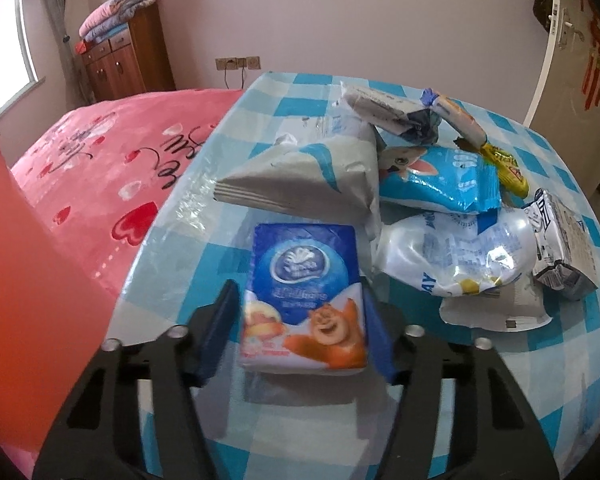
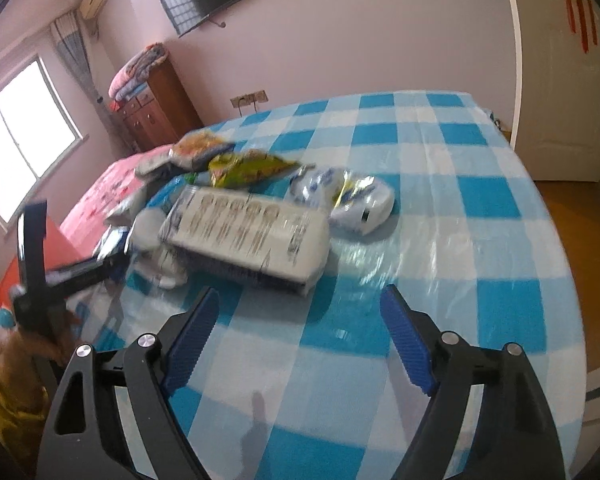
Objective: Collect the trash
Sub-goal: 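Grasp the blue Vinda tissue pack with the left gripper while the right approaches the MAGICDAY pouch, then lift the tissue pack with the left gripper while the right grasps the MAGICDAY pouch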
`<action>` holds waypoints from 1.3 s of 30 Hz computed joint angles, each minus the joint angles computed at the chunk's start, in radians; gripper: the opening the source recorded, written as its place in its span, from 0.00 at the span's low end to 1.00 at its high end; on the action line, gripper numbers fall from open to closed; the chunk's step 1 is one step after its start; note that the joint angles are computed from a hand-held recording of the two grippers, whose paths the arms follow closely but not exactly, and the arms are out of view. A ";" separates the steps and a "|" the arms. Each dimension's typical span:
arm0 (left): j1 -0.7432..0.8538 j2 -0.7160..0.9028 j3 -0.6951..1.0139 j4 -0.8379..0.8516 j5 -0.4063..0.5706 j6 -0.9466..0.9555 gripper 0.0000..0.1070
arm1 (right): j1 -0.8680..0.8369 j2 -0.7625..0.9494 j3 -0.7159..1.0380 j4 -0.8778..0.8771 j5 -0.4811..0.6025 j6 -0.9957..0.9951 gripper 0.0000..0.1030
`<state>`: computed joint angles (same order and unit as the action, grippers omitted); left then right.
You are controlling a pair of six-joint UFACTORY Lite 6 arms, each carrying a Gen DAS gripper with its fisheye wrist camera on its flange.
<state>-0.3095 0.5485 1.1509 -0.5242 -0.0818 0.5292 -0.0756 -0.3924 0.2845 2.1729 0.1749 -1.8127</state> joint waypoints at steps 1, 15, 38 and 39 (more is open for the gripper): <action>-0.004 0.000 -0.004 -0.033 -0.013 0.032 0.51 | -0.025 0.023 0.017 -0.032 0.015 0.016 0.80; -0.032 -0.078 -0.120 0.140 -0.051 -0.192 0.50 | -0.234 0.435 0.357 -0.346 0.151 0.193 0.74; -0.043 -0.194 -0.261 0.544 -0.043 -0.579 0.50 | -0.094 0.646 0.538 -0.667 0.189 0.445 0.84; -0.042 -0.194 -0.263 0.541 -0.046 -0.571 0.50 | -0.072 0.626 0.527 -0.652 0.157 0.434 0.84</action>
<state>-0.3516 0.3544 0.8882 0.0164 -0.1274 -0.0422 -0.1477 0.2341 0.8113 1.5206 0.3323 -1.3784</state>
